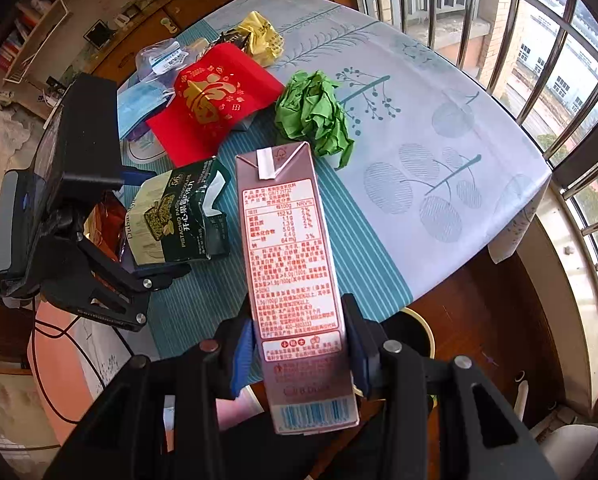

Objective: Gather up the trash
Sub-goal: 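Grasp the Dubai Style chocolate box with the left gripper while the right gripper holds the carton, then carry the chocolate box and juice carton over the bin with both grippers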

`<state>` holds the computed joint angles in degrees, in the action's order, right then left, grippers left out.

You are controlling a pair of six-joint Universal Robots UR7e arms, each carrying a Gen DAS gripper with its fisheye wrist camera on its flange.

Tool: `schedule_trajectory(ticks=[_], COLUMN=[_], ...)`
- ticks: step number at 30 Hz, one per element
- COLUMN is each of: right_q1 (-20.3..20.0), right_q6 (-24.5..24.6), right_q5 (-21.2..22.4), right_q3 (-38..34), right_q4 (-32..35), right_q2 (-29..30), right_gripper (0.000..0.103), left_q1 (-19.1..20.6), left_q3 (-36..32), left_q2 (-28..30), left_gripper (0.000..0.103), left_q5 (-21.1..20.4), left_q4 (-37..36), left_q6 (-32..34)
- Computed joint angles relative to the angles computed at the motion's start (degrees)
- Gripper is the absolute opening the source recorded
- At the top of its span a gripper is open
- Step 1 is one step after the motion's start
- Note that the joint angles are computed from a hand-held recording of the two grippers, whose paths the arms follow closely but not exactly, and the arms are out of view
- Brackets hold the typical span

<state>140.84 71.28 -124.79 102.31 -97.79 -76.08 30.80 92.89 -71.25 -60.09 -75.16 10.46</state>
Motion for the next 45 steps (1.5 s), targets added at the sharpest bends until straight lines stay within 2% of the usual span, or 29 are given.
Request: schedule_trajectory(ticks=[6, 12, 15, 22, 28, 32, 38, 45], right_q1=[-0.28, -0.86, -1.18, -1.9, -1.64, -1.13, -0.25, 0.48], right_q6=[0.15, -1.18, -2.76, -8.91, -15.66, -19.5, -25.8, -29.89], right_q5=[0.39, 0.95, 1.16, 2.22, 2.74, 3.52, 6.2, 10.96], right_q3=[0.74, 0.2, -0.33, -2.34, -4.3, -3.99, -2.01, 2.63], right_q4=[-1.03, -0.53, -0.4, 0.33, 1.69, 2.73, 7.13, 12.07], right_q2=[-0.57, -0.77, -0.86, -0.02, 0.2, -1.67, -6.69, -15.56], right_gripper=[0.04, 0.04, 0.04, 0.04, 0.04, 0.04, 0.04, 0.041], left_q1=[0.28, -0.55, -1.66, -4.66, -10.15, -14.98, -25.19, -36.44], left_q3=[1.35, 2.83, 4.05, 5.67, 6.5, 7.47, 9.7, 14.32], left_q2=[-1.36, -4.1, -7.13, -12.83, -18.06, -20.53, -22.9, -19.67], left_gripper=[0.091, 0.081, 0.074, 0.068, 0.067, 0.067, 0.067, 0.067], left_q5=[0.97, 1.12, 0.47, -1.16, -1.71, -3.7, -7.84, -15.24], left_q4=[-2.27, -1.66, -0.14, 2.22, 7.74, 10.59, 14.06, 8.68], left_q6=[-3.71, -11.21, -16.38, -26.22, -38.82, -48.68, -68.87, -87.56])
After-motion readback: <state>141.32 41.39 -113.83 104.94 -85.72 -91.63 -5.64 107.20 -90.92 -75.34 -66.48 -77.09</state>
